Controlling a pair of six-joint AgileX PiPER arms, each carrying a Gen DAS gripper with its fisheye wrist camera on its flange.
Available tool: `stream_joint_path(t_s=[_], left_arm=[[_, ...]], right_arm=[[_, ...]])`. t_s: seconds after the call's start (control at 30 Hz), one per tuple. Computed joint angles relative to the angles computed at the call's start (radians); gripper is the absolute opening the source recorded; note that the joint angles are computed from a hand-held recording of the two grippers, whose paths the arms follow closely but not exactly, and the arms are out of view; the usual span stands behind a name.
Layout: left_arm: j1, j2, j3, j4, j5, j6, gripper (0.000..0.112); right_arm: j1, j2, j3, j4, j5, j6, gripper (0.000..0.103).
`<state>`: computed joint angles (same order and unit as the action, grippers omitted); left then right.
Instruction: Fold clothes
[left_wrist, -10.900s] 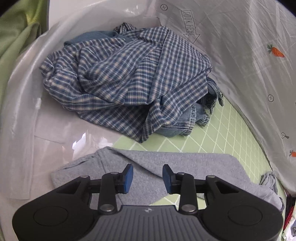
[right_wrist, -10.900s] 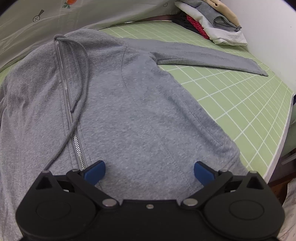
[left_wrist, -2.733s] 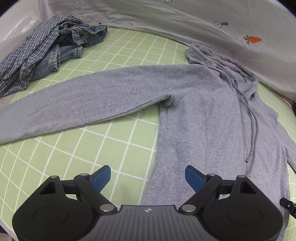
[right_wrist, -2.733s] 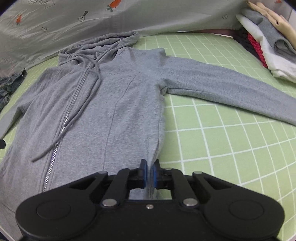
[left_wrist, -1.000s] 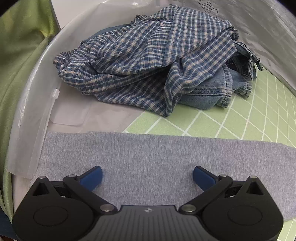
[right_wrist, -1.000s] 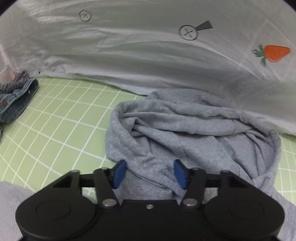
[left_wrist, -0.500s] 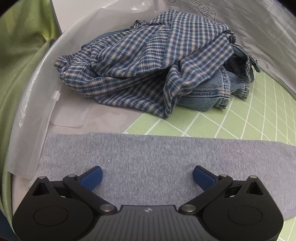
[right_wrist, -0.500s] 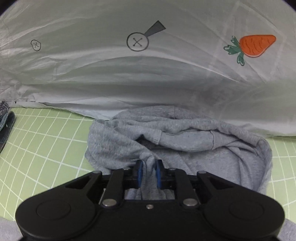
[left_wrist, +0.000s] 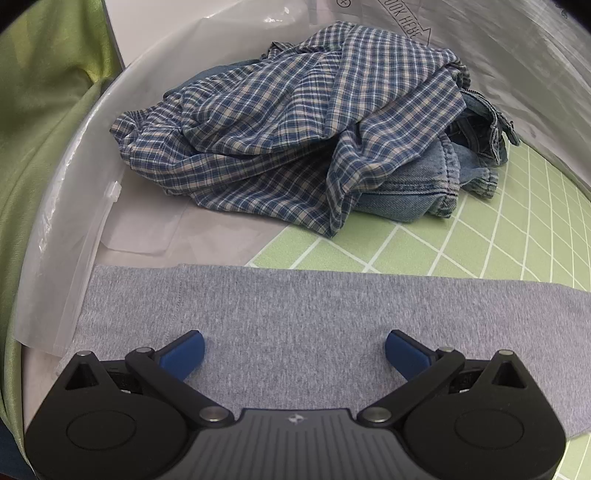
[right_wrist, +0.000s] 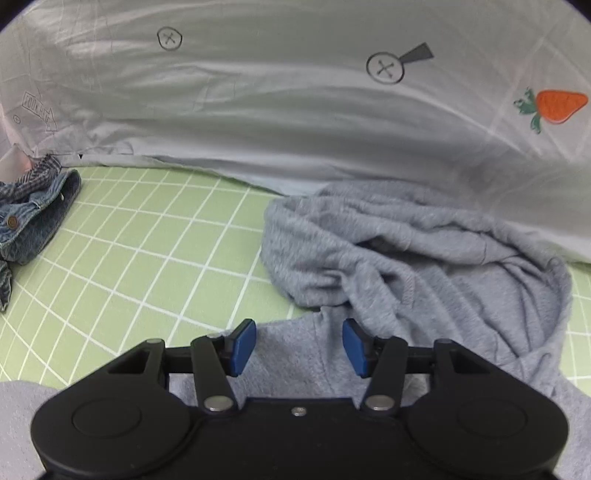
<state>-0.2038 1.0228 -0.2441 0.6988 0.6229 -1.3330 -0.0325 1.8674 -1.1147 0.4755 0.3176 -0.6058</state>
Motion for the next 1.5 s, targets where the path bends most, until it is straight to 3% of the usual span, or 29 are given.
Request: stream_joint_path(t_s=[0.07,0.1,0.27,0.33,0.4,0.5,0.57,0.7,0.77,0.83,0.93,1.1,1.27,1.5], left_arm=[[-0.013,-0.003,0.004,0.010,0.005,-0.019,0.103],[-0.015,-0.005,0.007,0.015,0.004,-0.025,0.103],[-0.007,-0.015,0.011,0.008,-0.001,-0.002,0.103],[-0.004,-0.004,0.010,0.018,-0.011,-0.010,0.103],[-0.004,0.003,0.009,0.026,-0.016,-0.020,0.103],[-0.003,0.005,0.011,0.032,-0.020,-0.024,0.103],[-0.002,0.005,0.011,0.031,-0.021,-0.023,0.103],[0.005,0.002,0.007,0.021,-0.019,-0.007,0.103],[-0.005,0.003,0.006,0.024,-0.012,-0.020,0.103],[-0.013,0.005,0.006,0.031,-0.010,-0.034,0.103],[-0.029,0.005,0.007,0.040,-0.004,-0.055,0.103],[-0.009,0.000,-0.001,0.001,-0.004,0.003,0.103],[-0.083,-0.043,0.022,0.020,0.034,-0.047,0.102],[-0.220,-0.073,0.029,0.075,0.083,-0.141,0.077]], right_arm=[[0.001,0.008,-0.006,0.010,0.008,-0.020,0.034],[0.001,0.009,-0.007,0.008,0.009,-0.032,0.012],[-0.076,-0.041,0.012,0.268,0.021,-0.282,0.007],[-0.145,-0.041,-0.009,0.393,0.091,-0.308,0.007],[-0.176,-0.017,-0.028,0.417,0.125,-0.274,0.007],[-0.139,0.026,-0.026,0.359,0.091,-0.265,0.012],[-0.110,0.025,-0.016,0.332,0.061,-0.227,0.022],[-0.082,-0.040,0.034,0.354,0.047,-0.232,0.073],[-0.066,-0.114,0.112,0.339,-0.011,-0.249,0.084],[-0.061,-0.191,0.196,0.329,-0.050,-0.279,0.085],[-0.098,-0.302,0.325,0.304,-0.040,-0.277,0.087],[-0.200,-0.476,0.536,0.277,-0.007,-0.209,0.087],[-0.315,-0.622,0.677,0.259,0.068,-0.201,0.087],[-0.444,-0.697,0.735,0.214,0.123,-0.180,0.087]])
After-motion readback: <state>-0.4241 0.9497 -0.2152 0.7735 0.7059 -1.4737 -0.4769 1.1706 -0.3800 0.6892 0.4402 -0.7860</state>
